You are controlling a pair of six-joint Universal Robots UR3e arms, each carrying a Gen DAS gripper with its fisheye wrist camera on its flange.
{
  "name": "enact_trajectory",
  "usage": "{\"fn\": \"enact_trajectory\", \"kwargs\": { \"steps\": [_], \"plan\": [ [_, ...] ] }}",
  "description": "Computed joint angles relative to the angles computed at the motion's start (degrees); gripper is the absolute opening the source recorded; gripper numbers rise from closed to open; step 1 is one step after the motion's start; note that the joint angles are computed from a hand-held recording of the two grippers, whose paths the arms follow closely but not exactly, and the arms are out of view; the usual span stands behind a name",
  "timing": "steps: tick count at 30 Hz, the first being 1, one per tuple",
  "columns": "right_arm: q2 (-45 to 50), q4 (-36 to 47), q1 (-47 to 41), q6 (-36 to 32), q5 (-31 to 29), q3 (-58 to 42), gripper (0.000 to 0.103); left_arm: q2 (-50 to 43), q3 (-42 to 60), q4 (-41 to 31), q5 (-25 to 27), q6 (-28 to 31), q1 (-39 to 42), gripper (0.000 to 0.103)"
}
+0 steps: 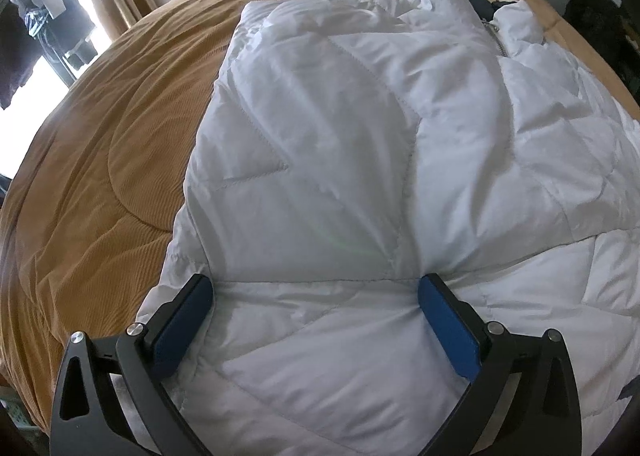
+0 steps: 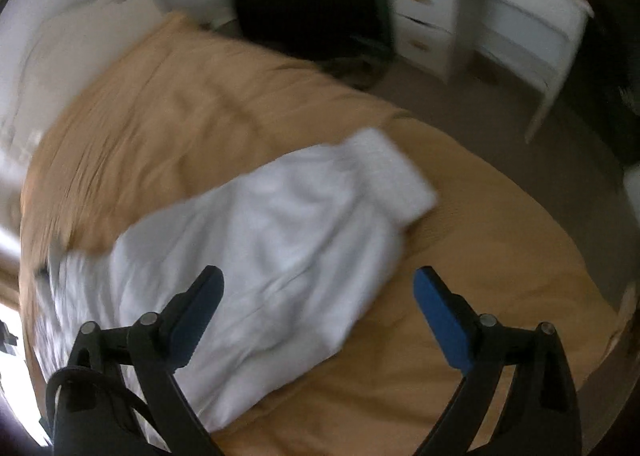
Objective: Fold large clothes
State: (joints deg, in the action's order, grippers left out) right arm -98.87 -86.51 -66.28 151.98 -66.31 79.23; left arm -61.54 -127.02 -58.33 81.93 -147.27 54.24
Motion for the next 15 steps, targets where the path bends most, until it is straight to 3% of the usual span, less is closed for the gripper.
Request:
{"fn": "enact_trajectory", "kwargs": {
  "steps": [7, 8, 10, 12, 15],
  "plan": [
    [13.0, -9.1, 4.0, 8.1, -2.1, 0.5, 0.096, -0.7, 0.5, 0.2, 0.8, -1.2, -1.1, 0.103],
    [13.5, -11.4, 5.3, 8.9, -3.1, 2.2, 0.092, -0.9, 0.7, 0.0, 0.7, -1.2, -1.1, 0.103],
    [13.5, -15.5, 7.0, 10.9, -4.5, 4.7, 0.063, -1.3, 0.9, -0.2, 0.3, -0.8, -0.6, 0.103],
    [12.9, -11.3, 5.4, 9.7, 0.1, 3.6, 0.022, -1.2, 0.8, -0.4, -0.3, -0.3, 0.1, 0.103],
    [6.0, -6.3, 4.1, 6.9, 6.2, 2.7, 0.021, -1.0, 0.6, -0.7, -1.4, 0.5, 1.4, 0.103]
  ]
}}
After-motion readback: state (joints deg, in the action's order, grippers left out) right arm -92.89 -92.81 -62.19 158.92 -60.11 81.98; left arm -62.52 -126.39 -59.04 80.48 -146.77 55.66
